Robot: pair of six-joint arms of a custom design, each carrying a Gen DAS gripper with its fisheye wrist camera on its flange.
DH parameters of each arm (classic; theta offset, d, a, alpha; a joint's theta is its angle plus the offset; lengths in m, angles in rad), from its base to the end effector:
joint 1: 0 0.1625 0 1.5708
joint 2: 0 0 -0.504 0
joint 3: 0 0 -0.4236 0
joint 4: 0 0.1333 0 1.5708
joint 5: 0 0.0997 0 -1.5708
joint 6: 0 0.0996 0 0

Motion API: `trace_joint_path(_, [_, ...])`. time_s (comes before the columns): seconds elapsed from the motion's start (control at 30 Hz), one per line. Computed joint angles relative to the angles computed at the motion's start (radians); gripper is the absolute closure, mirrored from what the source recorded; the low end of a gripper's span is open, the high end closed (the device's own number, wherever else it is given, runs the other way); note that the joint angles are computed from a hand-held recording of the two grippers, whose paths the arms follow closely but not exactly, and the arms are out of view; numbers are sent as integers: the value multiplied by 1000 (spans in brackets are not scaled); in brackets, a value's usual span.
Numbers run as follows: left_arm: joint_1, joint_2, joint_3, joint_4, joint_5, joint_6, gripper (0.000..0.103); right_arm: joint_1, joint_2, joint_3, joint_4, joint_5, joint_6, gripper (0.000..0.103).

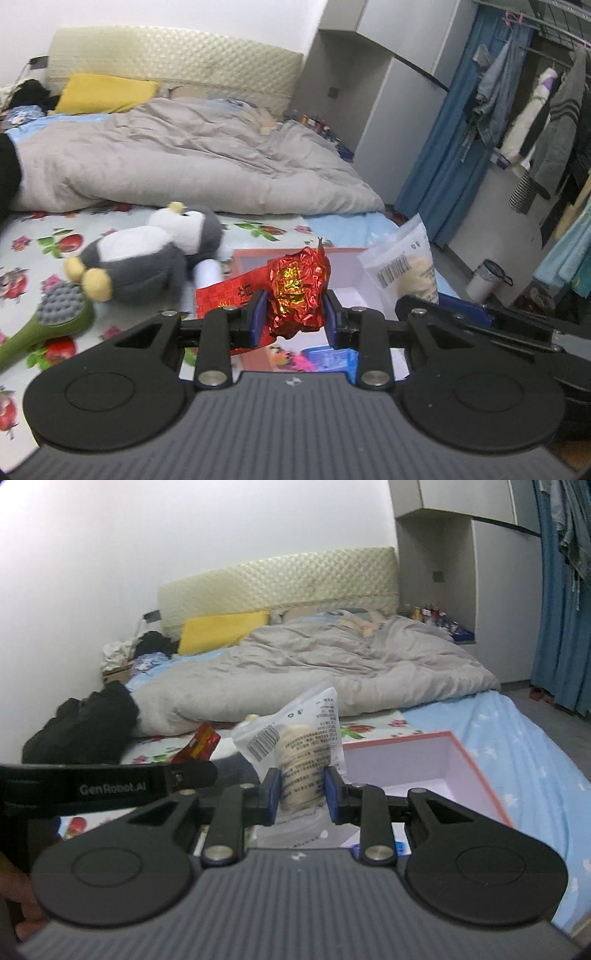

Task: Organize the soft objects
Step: 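Carry the candy and bun package into the pink box and open both tools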

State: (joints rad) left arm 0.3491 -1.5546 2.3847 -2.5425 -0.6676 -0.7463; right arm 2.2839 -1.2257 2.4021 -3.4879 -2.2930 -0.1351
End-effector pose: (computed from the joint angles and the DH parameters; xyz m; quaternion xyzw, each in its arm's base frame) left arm -0.3049 -0.3361 0.3068 0.1813 0.8795 -0.3977 0.1880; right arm 0.3502 -0.3017 0.2578 0.2423 -0.8474 0.4184 0.2192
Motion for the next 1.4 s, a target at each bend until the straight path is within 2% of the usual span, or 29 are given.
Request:
trace_joint_path(0.3, [138, 238, -74, -174, -132, 133, 66, -177, -54, 37, 48, 13, 25, 73])
trace_joint_path(0.47, [211, 349, -126, -189, -208, 184, 66, -270, -50, 56, 67, 13, 41, 71])
trace_joint_path(0.63, [267, 436, -164, -189, -240, 219, 66, -351, -35, 71, 81, 41, 58, 70])
trace_joint_path(0.77, [295, 464, -180, -176, -252, 222, 66, -384, -13, 75, 72, 58, 58, 68])
trace_joint_path(0.9, [311, 466, -180, -169, -258, 220, 66, -396, 2, 76, 46, 59, 55, 64])
trace_joint_path(0.97, [311, 464, -181, -153, -250, 220, 60, -399, -5, 77, 57, 62, 74, 57])
trace_joint_path(1.03, [311, 457, -179, -153, -254, 219, 48, -399, -16, 75, 75, 58, 94, 53])
trace_joint_path(1.07, [308, 451, -175, -163, -256, 221, 47, -396, -19, 73, 82, 53, 102, 45])
trace_joint_path(1.1, [303, 444, -172, -169, -255, 225, 46, -392, -22, 73, 83, 47, 106, 43])
trace_joint_path(1.23, [270, 404, -165, -164, -233, 237, 46, -357, -56, 77, 75, 36, 118, 42])
trace_joint_path(1.4, [213, 336, -156, -144, -209, 231, 46, -270, -100, 73, 65, -8, 125, 42])
